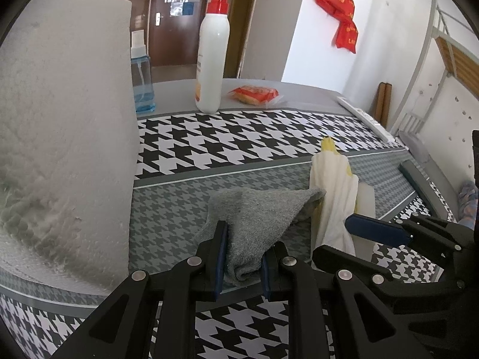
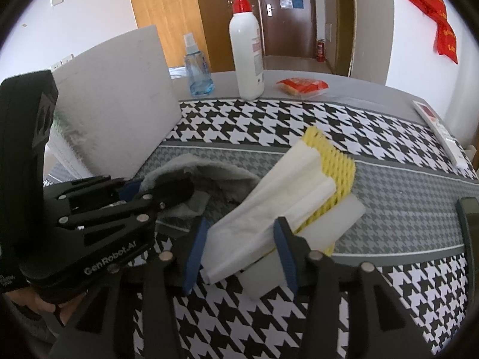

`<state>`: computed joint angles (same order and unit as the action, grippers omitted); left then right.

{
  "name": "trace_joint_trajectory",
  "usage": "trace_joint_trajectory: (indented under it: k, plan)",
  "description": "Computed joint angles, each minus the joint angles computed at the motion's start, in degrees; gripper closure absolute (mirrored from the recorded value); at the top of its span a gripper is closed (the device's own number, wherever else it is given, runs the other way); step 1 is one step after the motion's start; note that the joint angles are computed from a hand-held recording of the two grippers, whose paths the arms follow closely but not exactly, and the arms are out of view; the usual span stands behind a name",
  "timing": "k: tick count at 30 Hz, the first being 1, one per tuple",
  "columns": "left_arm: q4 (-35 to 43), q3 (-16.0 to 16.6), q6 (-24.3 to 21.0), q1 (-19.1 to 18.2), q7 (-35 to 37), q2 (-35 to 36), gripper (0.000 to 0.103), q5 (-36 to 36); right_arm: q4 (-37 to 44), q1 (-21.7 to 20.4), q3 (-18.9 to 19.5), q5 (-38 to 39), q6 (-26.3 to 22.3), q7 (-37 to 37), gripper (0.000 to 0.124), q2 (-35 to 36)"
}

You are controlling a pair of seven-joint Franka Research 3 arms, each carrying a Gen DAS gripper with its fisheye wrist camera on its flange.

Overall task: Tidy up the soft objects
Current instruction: 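Lift the grey cloth with the left tool while the right tool lifts the white cloth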

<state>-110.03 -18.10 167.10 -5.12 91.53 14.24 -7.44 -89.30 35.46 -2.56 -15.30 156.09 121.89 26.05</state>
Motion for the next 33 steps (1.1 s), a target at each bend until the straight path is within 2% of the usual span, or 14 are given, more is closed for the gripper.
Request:
trace_joint_trajectory:
  k: [4, 10, 14, 16, 17, 21, 27, 33]
  plan:
    - [-0.8, -0.6, 1.0, 0.7, 0.7, -0.6, 0.083, -1.5, 0.0, 0.9, -0.6, -1.9, -0.3, -0.5, 0.072, 0.1]
    - [-1.5, -0.7, 2.2, 0.7, 1.2, -1.1, 0.083, -1.5, 1.7, 2.8, -1.7, -5.5, -2.6, 0.0, 0.061, 1.4]
    - [-1.8, 0.7, 3.0, -0.4, -1.1, -1.4, 0.083, 0.9, 2.6, 3.3, -2.1, -7.6, -3.6, 1.4, 0.061, 1.8]
    - [-1.8, 0.5, 3.0, -0.1, -1.2, -1.4, 0.083, 0.9, 2.6, 3.6, -2.7, -8.6, -4.2, 2.8, 0.069, 1.8]
    - [-1.7, 0.5, 2.9, -0.1, -1.3, -1.4, 0.083, 1.0, 2.7, 3.7, -2.9, -9.2, -4.7, 3.5, 0.077, 1.6]
    - [-1.6, 0.1, 2.9, 0.3, -1.1, -1.3, 0.083, 1.0, 1.6, 2.4, -1.9, -8.7, -4.6, 4.4, 0.097, 0.6]
    - [-2.4, 0.2, 3.9, 0.1, -1.5, -2.1, 0.083, 1.5, -2.0, 2.2, -2.2, -11.1, -2.1, 7.5, 0.108, -2.5]
    - [-4.0, -0.3, 5.6, 0.3, -0.6, -3.7, 0.083, 1.1, -6.2, 1.9, -2.1, -15.2, 0.5, 12.2, 0.113, -6.2]
